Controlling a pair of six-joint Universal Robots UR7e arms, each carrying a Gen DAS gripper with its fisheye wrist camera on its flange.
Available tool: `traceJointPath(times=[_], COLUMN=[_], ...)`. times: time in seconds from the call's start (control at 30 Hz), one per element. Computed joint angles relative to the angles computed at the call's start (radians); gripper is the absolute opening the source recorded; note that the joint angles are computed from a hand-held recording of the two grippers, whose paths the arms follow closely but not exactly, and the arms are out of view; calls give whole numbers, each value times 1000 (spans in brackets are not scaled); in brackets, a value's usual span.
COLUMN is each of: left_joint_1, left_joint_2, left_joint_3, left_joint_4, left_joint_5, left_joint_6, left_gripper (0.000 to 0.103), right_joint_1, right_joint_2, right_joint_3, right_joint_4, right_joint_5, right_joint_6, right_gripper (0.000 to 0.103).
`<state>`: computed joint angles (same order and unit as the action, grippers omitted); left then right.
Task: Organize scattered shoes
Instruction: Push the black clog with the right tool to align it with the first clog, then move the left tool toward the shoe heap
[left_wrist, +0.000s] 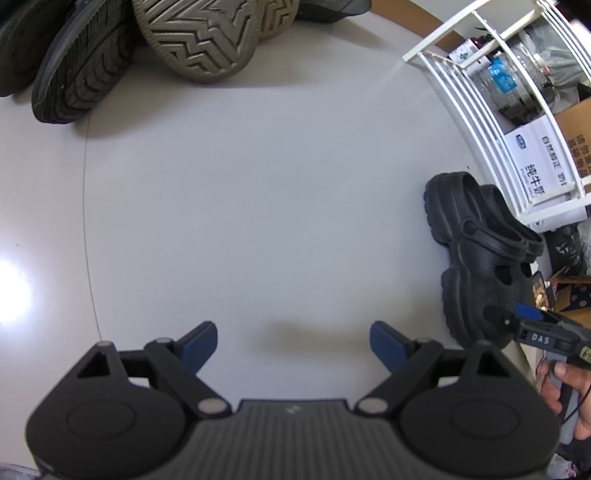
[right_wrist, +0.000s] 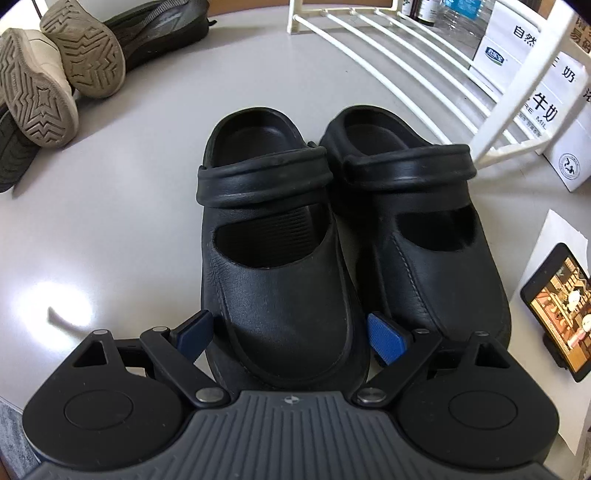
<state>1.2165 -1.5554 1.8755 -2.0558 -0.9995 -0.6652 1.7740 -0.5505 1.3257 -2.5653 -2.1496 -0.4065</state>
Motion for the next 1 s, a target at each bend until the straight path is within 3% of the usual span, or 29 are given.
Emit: traceJointPath(times=[0.43, 0.63, 0.83, 1.0], left_joint_1=[30, 25, 27, 11], left_joint_2=[51, 48, 43, 51], left_joint_3=[-65, -82, -122, -151], left_joint_4=[-13, -25, -44, -97], left_joint_5=[1, 36, 110, 271], left_joint_6=[44, 69, 88, 99], left_gripper=[91, 91, 91, 91], right_joint_1=[11, 19, 30, 38], right_joint_2=[-3, -27, -52, -63], right_joint_3=[1, 11, 34, 46], right_joint_4=[44, 73, 64, 23], right_joint_5=[-21, -7, 30, 58], right_joint_6=[-7, -55, -83, -122], right_gripper=[93, 93, 93, 93])
